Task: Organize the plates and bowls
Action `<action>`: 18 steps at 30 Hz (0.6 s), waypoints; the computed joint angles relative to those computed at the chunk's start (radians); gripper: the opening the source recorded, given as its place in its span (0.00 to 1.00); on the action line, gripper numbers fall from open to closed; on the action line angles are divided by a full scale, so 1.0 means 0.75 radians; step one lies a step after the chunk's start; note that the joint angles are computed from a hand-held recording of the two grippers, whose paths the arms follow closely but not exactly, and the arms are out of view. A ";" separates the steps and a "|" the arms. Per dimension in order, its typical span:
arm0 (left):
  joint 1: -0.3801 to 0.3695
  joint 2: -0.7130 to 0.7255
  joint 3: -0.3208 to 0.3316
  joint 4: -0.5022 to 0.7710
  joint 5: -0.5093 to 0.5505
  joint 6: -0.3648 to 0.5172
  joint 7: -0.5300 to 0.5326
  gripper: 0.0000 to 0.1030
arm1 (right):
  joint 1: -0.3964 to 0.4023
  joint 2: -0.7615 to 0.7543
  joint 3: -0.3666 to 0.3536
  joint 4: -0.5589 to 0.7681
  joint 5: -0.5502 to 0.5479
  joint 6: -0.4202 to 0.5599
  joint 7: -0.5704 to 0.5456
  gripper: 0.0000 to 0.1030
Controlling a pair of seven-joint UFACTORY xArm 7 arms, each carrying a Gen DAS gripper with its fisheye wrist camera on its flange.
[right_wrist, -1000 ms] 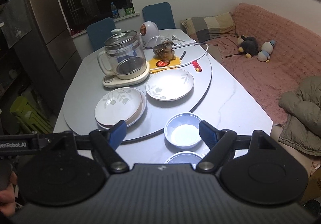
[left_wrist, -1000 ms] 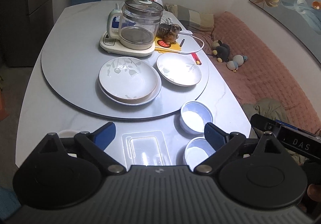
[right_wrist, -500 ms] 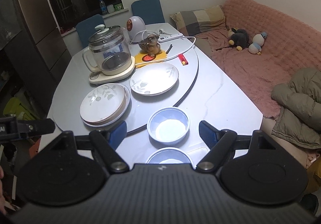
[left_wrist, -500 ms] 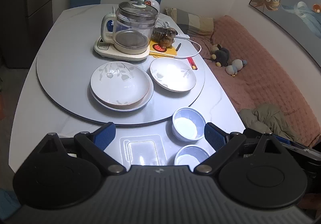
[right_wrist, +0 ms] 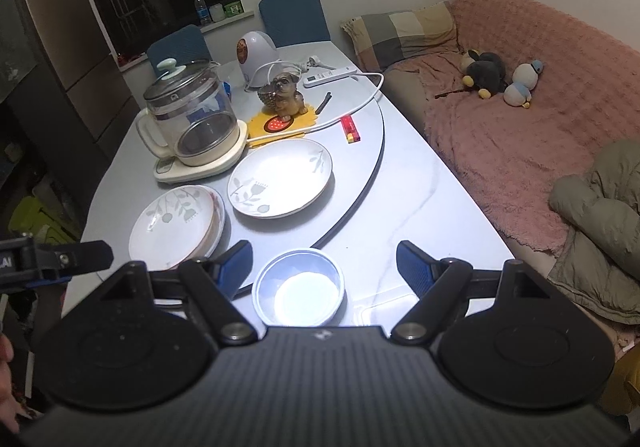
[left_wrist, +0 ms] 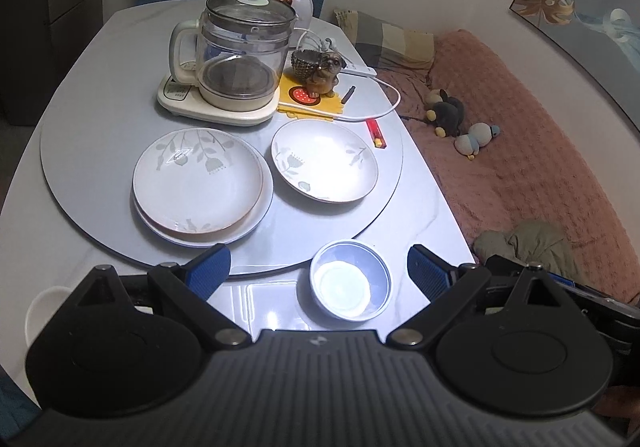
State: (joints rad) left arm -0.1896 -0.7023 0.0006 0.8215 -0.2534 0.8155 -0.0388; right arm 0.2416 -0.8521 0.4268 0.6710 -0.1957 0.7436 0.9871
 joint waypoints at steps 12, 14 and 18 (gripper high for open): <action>-0.003 0.382 -0.081 0.187 0.033 -0.117 -0.135 0.94 | -0.045 0.165 -0.212 -0.055 0.027 -0.189 -0.236 0.78; -0.006 0.450 -0.091 0.230 0.044 -0.138 -0.151 0.94 | -0.062 0.202 -0.240 -0.052 0.036 -0.223 -0.275 0.78; -0.004 0.592 -0.111 0.332 0.084 -0.152 -0.187 0.94 | -0.088 0.308 -0.299 -0.022 0.062 -0.299 -0.369 0.77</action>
State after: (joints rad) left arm -0.1926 -0.2580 -0.0826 1.0709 -0.1907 0.7014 -0.1789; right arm 0.1754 -0.6208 0.2025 0.6547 -0.1495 0.5193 0.7104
